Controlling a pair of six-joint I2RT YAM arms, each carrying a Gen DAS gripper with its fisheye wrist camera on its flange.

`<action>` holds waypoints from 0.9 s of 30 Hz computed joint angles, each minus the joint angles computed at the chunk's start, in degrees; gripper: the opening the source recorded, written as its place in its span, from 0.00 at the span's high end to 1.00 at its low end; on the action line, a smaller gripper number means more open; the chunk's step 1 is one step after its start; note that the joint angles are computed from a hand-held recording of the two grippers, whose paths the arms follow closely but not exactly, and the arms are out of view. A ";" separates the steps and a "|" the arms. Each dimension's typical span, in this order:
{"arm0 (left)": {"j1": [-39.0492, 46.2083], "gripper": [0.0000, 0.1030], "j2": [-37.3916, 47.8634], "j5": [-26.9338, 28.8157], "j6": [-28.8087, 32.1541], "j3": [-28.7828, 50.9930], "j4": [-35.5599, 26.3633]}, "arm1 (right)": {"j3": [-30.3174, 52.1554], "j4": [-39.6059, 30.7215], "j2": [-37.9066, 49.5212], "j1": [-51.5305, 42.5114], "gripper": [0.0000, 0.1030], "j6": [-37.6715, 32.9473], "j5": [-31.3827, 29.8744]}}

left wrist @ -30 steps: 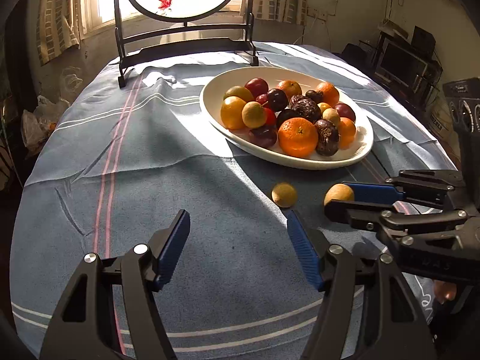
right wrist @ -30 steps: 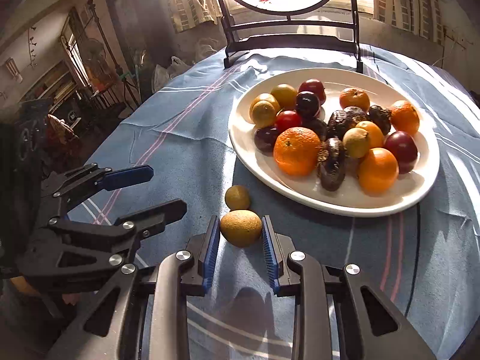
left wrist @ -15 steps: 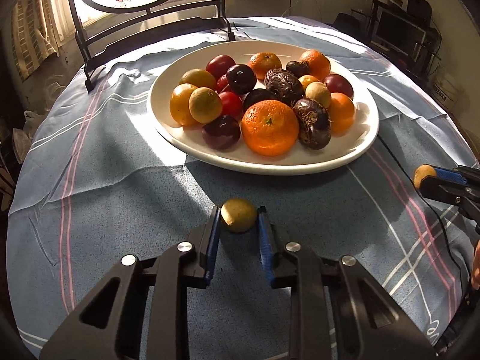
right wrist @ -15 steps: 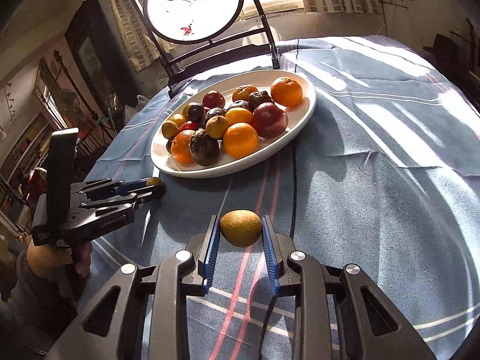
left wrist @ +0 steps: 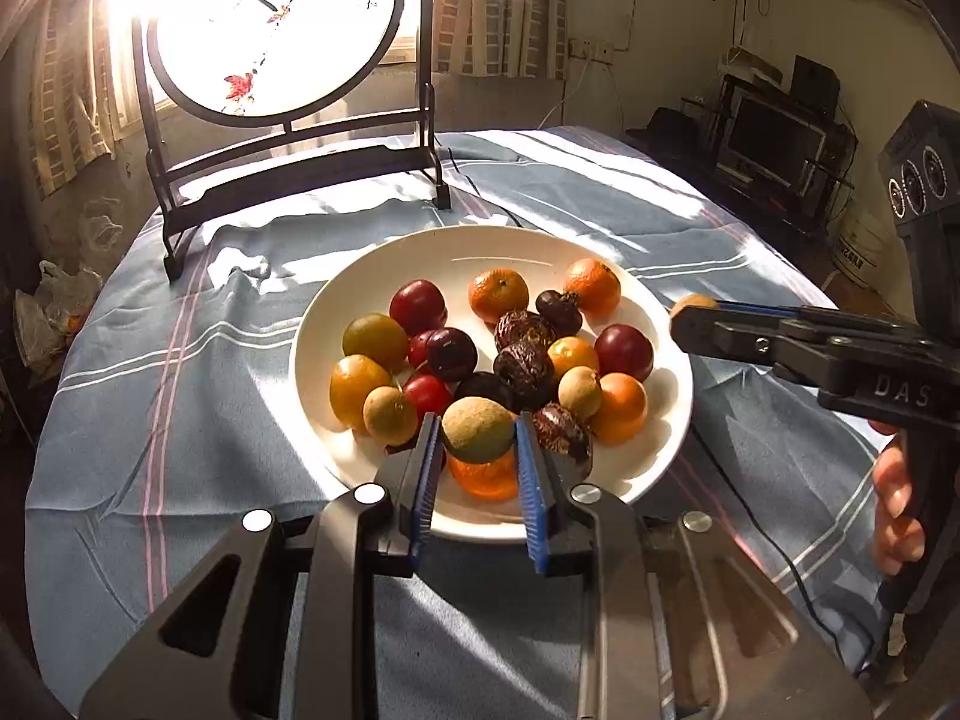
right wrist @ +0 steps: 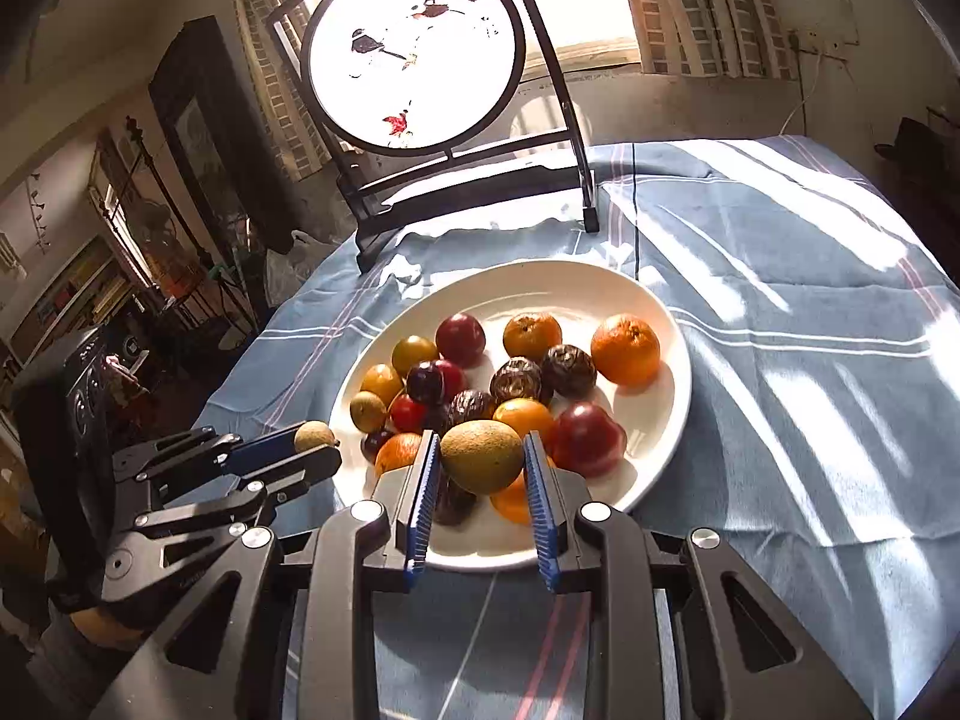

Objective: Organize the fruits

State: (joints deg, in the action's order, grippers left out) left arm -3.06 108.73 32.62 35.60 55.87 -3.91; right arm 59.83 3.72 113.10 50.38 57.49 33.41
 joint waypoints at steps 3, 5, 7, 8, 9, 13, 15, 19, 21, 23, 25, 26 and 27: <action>-2.81 0.76 5.04 -2.07 -3.17 6.19 -1.76 | 3.23 1.94 3.25 -3.99 0.71 -3.31 -2.96; -3.72 0.52 8.08 -4.11 -5.02 9.40 -2.61 | 4.62 1.35 4.58 -5.10 0.55 -3.20 -2.93; -2.71 0.32 7.99 -3.55 -6.86 8.41 -0.14 | 3.38 2.30 3.96 -4.47 0.45 -1.91 -1.73; -2.00 0.15 7.30 -3.82 -7.48 7.26 1.08 | 2.16 3.35 3.20 -3.77 0.45 -1.67 -1.68; -0.95 0.10 6.46 -3.29 -7.69 5.84 2.30 | 1.28 3.16 2.41 -2.71 0.44 -1.08 -1.12; 3.87 0.05 1.70 -1.78 -4.27 -0.01 2.74 | -3.77 2.25 -1.48 4.26 0.19 4.24 3.88; 7.07 0.05 -1.50 -0.01 -1.60 -3.87 2.90 | -6.80 2.77 -3.39 8.57 0.03 7.33 5.93; 13.50 0.05 -8.95 0.91 1.89 -11.66 3.31 | -7.47 -7.09 -5.73 17.89 0.03 18.05 13.18; 17.25 0.05 -13.41 2.13 3.83 -14.85 1.17 | -5.35 -16.79 -5.91 22.52 0.03 25.43 17.58; 22.20 0.05 -18.43 6.64 7.00 -17.75 -2.05 | -1.92 -28.71 -5.19 26.95 0.03 34.33 21.24; 27.56 0.05 -23.42 11.17 10.77 -20.57 -4.92 | 2.21 -41.23 -3.63 30.89 0.03 44.13 23.59; 29.74 0.05 -25.70 12.64 12.35 -21.70 -6.37 | 4.09 -46.89 -2.70 32.88 0.03 49.21 24.39; 32.12 0.05 -27.27 14.41 14.45 -22.22 -8.53 | 5.77 -52.01 -1.88 34.78 0.03 54.08 24.89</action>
